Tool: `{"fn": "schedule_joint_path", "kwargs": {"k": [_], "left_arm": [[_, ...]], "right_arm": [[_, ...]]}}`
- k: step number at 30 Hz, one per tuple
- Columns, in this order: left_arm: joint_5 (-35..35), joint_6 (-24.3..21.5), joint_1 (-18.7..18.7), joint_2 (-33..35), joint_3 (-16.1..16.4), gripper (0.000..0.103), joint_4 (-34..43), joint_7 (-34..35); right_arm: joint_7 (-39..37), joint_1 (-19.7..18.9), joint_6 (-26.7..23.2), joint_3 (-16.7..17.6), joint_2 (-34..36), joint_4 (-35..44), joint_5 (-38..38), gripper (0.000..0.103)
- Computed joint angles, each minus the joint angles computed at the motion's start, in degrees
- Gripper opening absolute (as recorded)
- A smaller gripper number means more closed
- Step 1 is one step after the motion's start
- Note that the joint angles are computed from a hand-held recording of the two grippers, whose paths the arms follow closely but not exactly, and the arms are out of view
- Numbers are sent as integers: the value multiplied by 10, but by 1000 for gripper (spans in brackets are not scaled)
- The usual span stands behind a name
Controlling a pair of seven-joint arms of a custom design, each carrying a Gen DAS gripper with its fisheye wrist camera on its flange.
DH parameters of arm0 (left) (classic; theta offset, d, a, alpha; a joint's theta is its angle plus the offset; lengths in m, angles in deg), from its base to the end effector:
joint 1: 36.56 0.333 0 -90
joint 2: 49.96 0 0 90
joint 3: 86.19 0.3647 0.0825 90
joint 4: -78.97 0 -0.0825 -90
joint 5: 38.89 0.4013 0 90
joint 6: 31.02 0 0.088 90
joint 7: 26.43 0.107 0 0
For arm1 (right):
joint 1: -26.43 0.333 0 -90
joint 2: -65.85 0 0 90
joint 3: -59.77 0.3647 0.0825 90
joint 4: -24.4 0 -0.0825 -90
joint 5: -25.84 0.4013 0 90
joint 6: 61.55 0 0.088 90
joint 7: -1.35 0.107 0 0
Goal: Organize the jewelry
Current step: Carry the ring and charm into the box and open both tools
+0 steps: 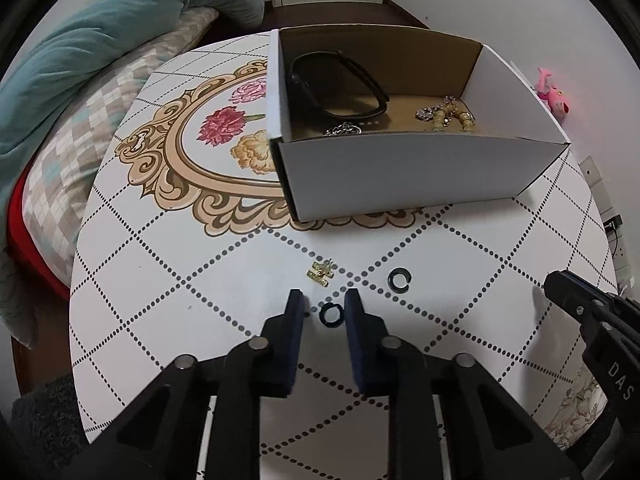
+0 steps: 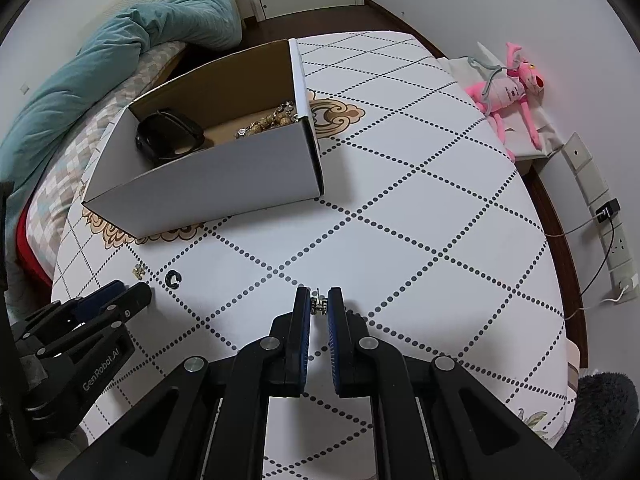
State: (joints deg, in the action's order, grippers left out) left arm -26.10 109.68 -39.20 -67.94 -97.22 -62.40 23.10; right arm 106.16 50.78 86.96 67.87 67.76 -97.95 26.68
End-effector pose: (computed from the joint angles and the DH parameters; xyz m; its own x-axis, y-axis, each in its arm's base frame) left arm 0.4489 -0.1135 0.4746 0.3125 -0.9498 -0.0112 -0.8879 -0.2879 -0.3589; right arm 0.5042 0.3194 0.4758 0.3132 -0.9419 -0.1213 -0.8865 -0.2442 -0.3929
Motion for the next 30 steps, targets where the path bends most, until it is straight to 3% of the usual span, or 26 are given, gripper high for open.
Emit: {"fn": "schedule_joint_path", "kwargs": {"k": [1,11,18,25,30], "left_arm": [[-1,1,-1,0,0,10,0,1],[-16,8,-8,-13,0,10,-7,-1],[-55,20,-16,-48,13,10,12,29],[-141,38,-18,-15,55,10,85,109],[-177,10,-1,49,66,10,157,166]], "right_arm": [[0,0,1,0,0,0,0,9],[-13,0,8,1,-12,-4,19,9],[-61,-1,7,0,-27,8,77,9],[-177,-10,-28,-5,8,106,208,9],[-185,-17,-73,-1,83,223,186,9]]}}
